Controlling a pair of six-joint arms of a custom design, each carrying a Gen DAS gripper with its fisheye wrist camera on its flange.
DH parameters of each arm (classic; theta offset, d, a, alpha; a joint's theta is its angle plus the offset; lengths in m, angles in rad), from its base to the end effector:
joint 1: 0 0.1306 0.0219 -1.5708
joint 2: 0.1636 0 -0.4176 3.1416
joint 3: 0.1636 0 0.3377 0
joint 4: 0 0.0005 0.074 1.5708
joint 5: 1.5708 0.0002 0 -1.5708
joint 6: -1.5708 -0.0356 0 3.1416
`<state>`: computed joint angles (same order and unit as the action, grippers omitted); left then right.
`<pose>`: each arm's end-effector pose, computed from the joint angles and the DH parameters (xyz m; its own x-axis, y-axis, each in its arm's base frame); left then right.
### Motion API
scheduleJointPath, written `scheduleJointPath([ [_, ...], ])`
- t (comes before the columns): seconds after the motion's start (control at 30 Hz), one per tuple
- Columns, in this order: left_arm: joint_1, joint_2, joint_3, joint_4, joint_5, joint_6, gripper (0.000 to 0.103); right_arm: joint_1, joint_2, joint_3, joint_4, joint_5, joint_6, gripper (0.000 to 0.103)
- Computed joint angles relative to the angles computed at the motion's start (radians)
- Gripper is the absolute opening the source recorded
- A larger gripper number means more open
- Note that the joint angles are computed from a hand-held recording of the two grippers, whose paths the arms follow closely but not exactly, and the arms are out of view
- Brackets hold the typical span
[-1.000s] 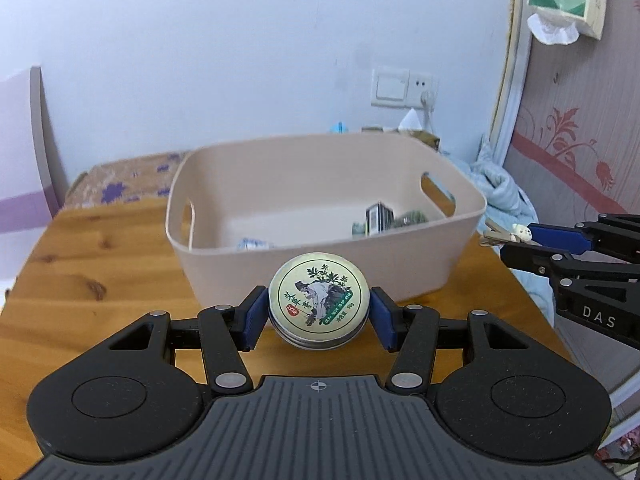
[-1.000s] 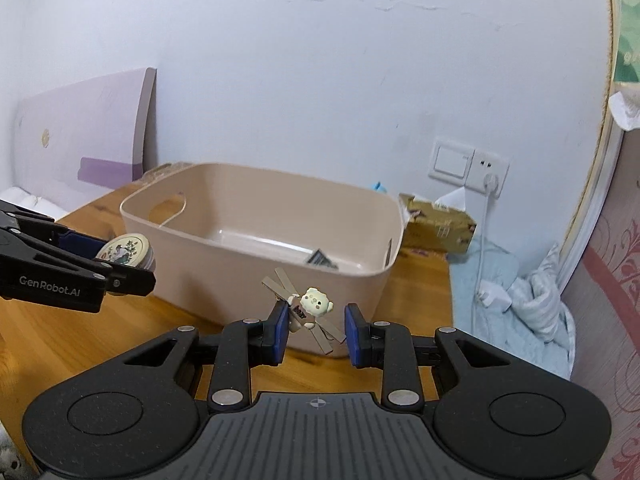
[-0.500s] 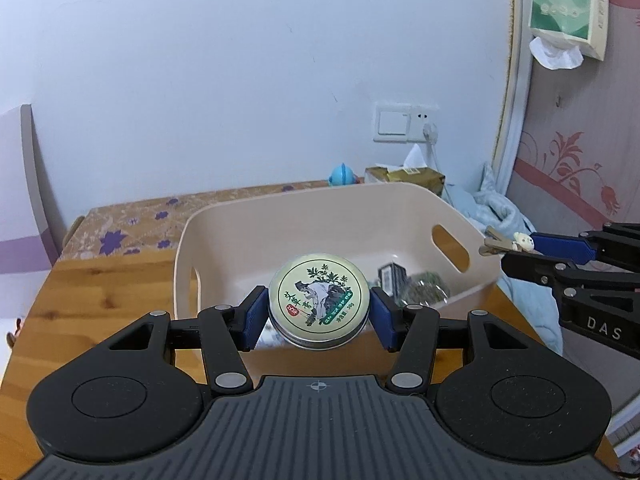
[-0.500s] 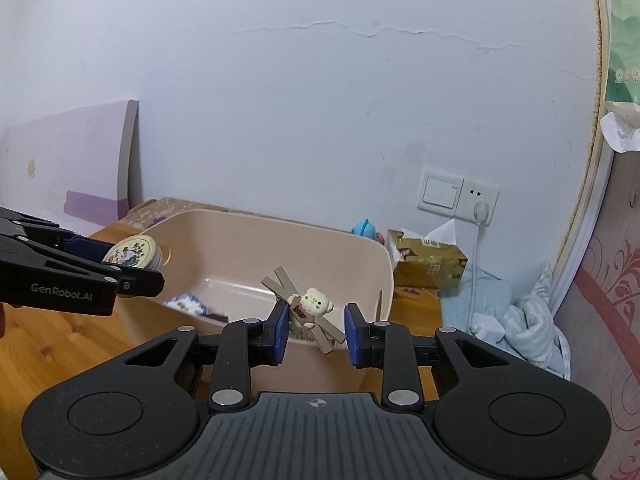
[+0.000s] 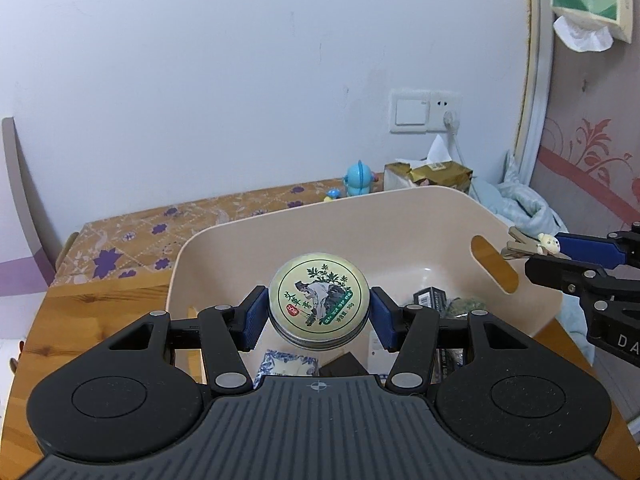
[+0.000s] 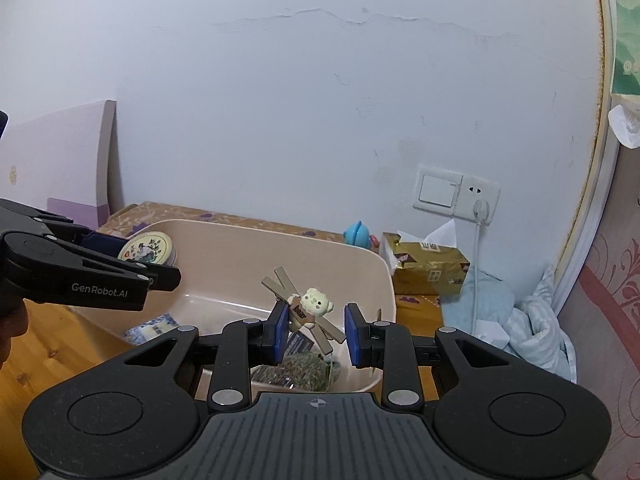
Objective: Organize objects
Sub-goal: 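Lift the round tin and bear figure with both tools over the basket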
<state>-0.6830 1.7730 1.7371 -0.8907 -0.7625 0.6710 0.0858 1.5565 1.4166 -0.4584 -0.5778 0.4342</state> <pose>0.4562 -0.3401 0.4286 -0.5695 -0.1163 -0.8138 -0.2802 0.9581 0.0591 0.5006 0.0621 0.4378 -0.2897 -0.3786 -0.8790 -0.7091 0.7018 -0.0685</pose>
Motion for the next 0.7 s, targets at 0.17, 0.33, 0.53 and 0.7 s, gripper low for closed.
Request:
scheduleJointPath([
  [0.17,0.026,0.028,0.027,-0.021,0.031,0.008,0.056,0.021,0.034,0.025,-0.006,0.03,-0.011,0.028],
  [0.33,0.049,0.055,0.049,-0.052,0.072,0.014,0.056,0.047,0.059,0.046,-0.026,0.067,0.004,0.028],
  [0.53,0.069,0.083,0.075,-0.11,0.132,0.044,0.056,0.072,0.081,0.065,-0.056,0.106,0.036,0.028],
  [0.7,0.086,0.096,0.08,-0.142,0.197,0.059,0.056,0.087,0.092,0.074,-0.083,0.134,0.066,0.029],
])
